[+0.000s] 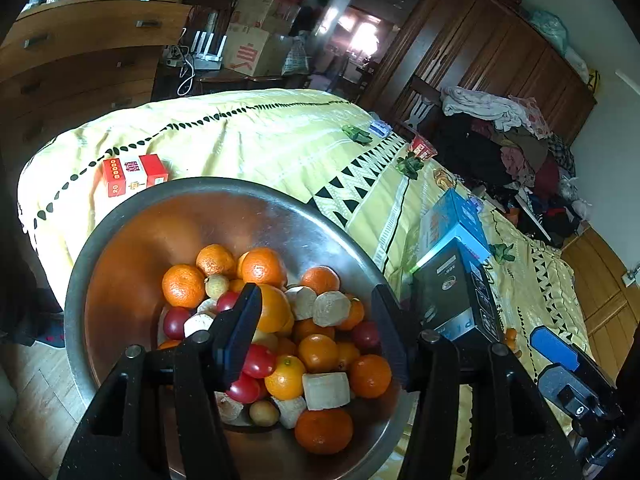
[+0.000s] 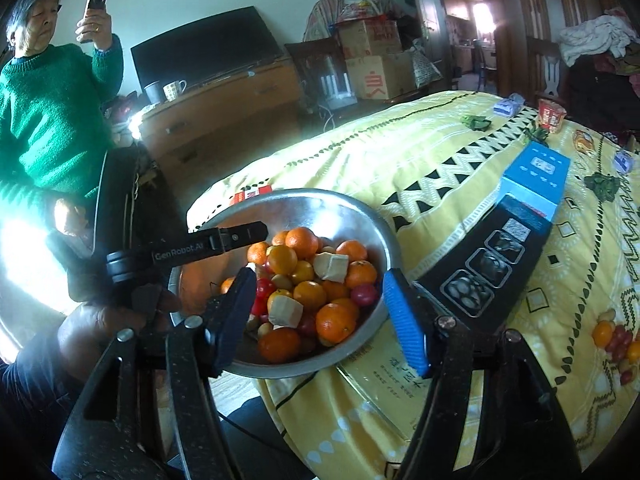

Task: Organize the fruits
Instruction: 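Move both open grippers back to the fruit pile, then lower the right gripper onto a mandarin orange and close it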

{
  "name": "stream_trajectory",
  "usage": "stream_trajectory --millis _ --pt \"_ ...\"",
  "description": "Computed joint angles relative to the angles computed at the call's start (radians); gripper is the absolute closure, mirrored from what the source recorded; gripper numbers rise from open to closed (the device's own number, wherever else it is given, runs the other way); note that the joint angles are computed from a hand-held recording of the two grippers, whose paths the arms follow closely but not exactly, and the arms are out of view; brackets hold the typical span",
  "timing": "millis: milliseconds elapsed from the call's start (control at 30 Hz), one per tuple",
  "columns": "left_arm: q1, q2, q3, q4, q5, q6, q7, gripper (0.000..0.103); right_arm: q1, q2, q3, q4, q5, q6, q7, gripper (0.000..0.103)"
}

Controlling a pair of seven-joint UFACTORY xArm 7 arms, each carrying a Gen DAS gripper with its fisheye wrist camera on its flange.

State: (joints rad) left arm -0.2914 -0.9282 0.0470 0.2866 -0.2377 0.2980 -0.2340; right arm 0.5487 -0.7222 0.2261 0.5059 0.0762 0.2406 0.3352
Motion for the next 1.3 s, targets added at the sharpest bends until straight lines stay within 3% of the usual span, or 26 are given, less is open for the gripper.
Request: stream_trajectory --millis 133,233,400,533,600,667,733,867,1000,1167,1267,1300 --pt "-0.043 -0.005 -0.038 0.018 0.009 -0.016 0.002 0.045 -0.065 -0.138 0.027 -0.090 -0.029 -0.004 0.042 0.036" --pt "-0.122 0.023 -0.062 0.048 0.005 -0.047 0.007 0.045 -0.132 -0.281 0.034 -0.173 -0.053 0.073 0.087 0.036" --pt "-0.284 0.139 -0.103 0.134 -0.004 -0.121 0.019 0.045 -0.213 -0.534 -0.095 -0.300 -0.067 0.299 0.068 0.036" --pt "-0.392 0.282 -0.134 0.222 -0.014 -0.172 0.016 0.045 -0.356 -0.653 -0.220 -0.349 -0.090 0.438 -0.029 0.037" --pt "-0.440 0.365 -0.136 0.266 -0.021 -0.189 0.022 0.045 -0.426 -0.608 -0.296 -0.345 -0.096 0.435 -0.107 0.043" --pt "-0.475 0.443 -0.142 0.307 -0.031 -0.200 0.025 0.045 -0.460 -0.500 -0.343 -0.328 -0.093 0.371 -0.174 0.046" --pt "-0.485 0.498 -0.157 0.335 -0.037 -0.202 0.026 0.045 -0.443 -0.353 -0.410 -0.299 -0.092 0.275 -0.236 0.048" --pt "-0.486 0.582 -0.175 0.376 -0.052 -0.201 0.037 0.045 -0.414 -0.102 -0.461 -0.236 -0.041 0.154 -0.392 0.054" --pt "-0.489 0.628 -0.167 0.387 -0.090 -0.197 0.066 0.045 -0.430 0.068 -0.411 -0.188 -0.057 0.057 -0.486 0.057" --pt "-0.454 0.672 -0.199 0.402 -0.100 -0.215 0.075 0.045 -0.664 0.209 -0.144 -0.176 -0.223 -0.094 -0.452 0.059" --pt "-0.438 0.684 -0.217 0.404 -0.094 -0.226 0.074 0.045 -0.791 0.234 -0.026 -0.180 -0.320 -0.131 -0.382 0.067" --pt "-0.440 0.686 -0.216 0.406 -0.094 -0.226 0.078 0.045 -0.795 0.236 -0.029 -0.184 -0.329 -0.139 -0.374 0.067"
